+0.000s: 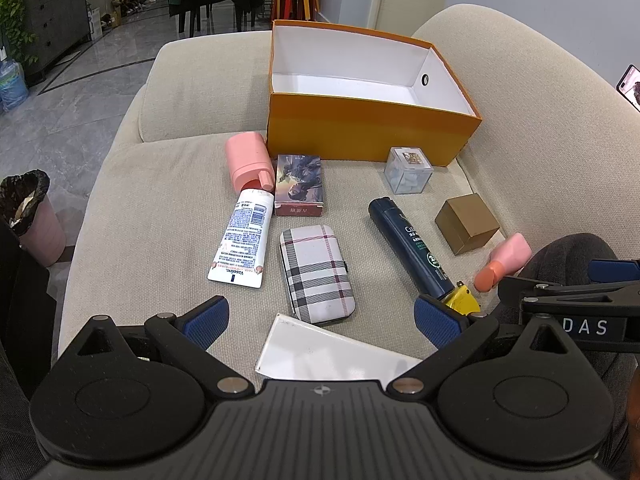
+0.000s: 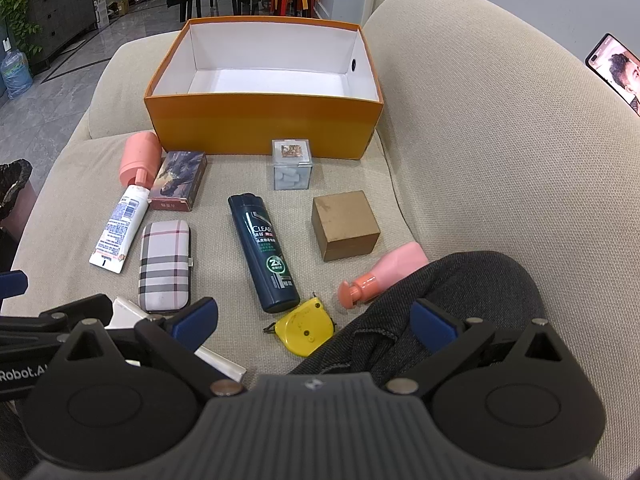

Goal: Organize rigid objects

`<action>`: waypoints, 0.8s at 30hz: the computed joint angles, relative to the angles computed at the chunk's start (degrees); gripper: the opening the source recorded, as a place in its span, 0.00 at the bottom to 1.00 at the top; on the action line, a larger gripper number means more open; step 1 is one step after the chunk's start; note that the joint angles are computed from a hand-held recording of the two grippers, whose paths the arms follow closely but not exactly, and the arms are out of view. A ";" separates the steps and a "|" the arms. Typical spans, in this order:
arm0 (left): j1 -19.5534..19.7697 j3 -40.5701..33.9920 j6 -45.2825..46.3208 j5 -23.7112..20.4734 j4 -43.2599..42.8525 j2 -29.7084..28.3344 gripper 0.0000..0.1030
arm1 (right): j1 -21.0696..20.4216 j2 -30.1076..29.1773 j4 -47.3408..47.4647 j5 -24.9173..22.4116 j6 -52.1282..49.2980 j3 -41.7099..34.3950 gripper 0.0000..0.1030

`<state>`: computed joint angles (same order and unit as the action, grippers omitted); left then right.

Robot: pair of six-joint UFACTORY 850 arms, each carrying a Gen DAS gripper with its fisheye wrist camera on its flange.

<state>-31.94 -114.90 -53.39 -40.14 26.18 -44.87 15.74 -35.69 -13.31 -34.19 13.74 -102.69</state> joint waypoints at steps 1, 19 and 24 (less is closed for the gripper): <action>0.00 0.00 0.06 0.02 -0.06 -0.02 1.00 | 0.00 0.00 0.00 0.00 0.00 0.00 0.98; 2.67 -0.09 0.04 1.96 -0.68 -0.80 1.00 | -0.82 -1.84 2.44 3.21 -4.49 -1.76 0.98; 3.98 0.06 0.25 3.01 -0.73 -1.53 1.00 | -1.14 -3.50 4.64 3.48 -7.24 -3.73 0.98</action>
